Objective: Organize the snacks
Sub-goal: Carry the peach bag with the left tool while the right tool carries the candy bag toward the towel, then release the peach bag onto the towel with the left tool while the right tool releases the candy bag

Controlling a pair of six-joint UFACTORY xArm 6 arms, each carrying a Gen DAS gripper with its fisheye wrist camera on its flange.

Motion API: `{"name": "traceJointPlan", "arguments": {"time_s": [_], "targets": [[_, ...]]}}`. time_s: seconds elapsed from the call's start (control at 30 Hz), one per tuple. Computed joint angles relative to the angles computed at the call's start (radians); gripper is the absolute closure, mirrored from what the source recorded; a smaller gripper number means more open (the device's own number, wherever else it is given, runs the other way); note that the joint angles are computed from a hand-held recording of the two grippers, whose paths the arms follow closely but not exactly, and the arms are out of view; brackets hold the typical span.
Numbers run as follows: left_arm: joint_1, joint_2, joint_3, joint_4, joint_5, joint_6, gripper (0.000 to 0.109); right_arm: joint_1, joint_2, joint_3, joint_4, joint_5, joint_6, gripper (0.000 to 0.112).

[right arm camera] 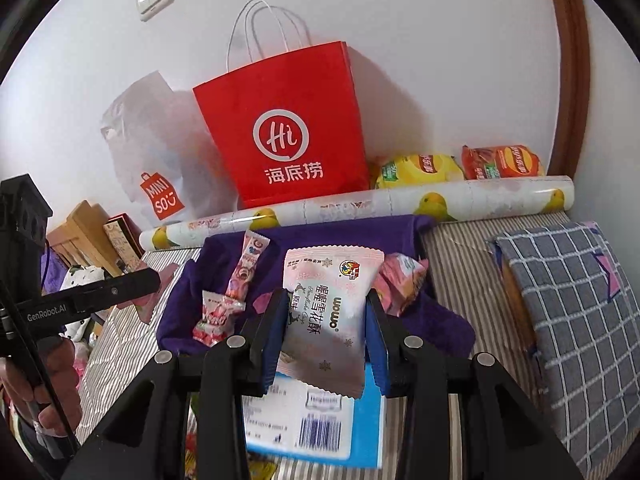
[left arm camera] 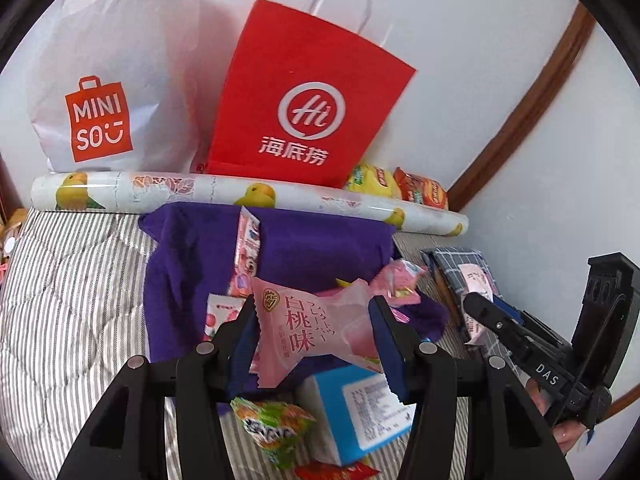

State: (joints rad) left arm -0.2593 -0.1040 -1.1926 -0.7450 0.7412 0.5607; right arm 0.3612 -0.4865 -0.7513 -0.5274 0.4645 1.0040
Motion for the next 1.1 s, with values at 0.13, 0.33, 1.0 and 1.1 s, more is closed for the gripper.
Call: {"name": "traceJointPlan", "arguments": {"time_s": [0.13, 0.33, 1.0, 1.1], "targets": [[0.005, 0.049, -0.041, 0.010, -0.011, -0.008, 0.057, -0.031, 0.073, -0.044, 0.037, -0.046, -0.052, 0.075], [0.006, 0.134, -0.104, 0.016, -0.021, -0.024, 0.057, -0.060, 0.181, -0.101, 0.102, -0.094, -0.137, 0.075], [0.000, 0.255, -0.163, 0.060, -0.044, -0.072, 0.057, -0.083, 0.343, -0.127, 0.375, -0.149, -0.376, 0.074], [-0.003, 0.261, -0.166, 0.067, -0.044, -0.077, 0.057, -0.083, 0.345, -0.128, 0.389, -0.141, -0.385, 0.072]]}}
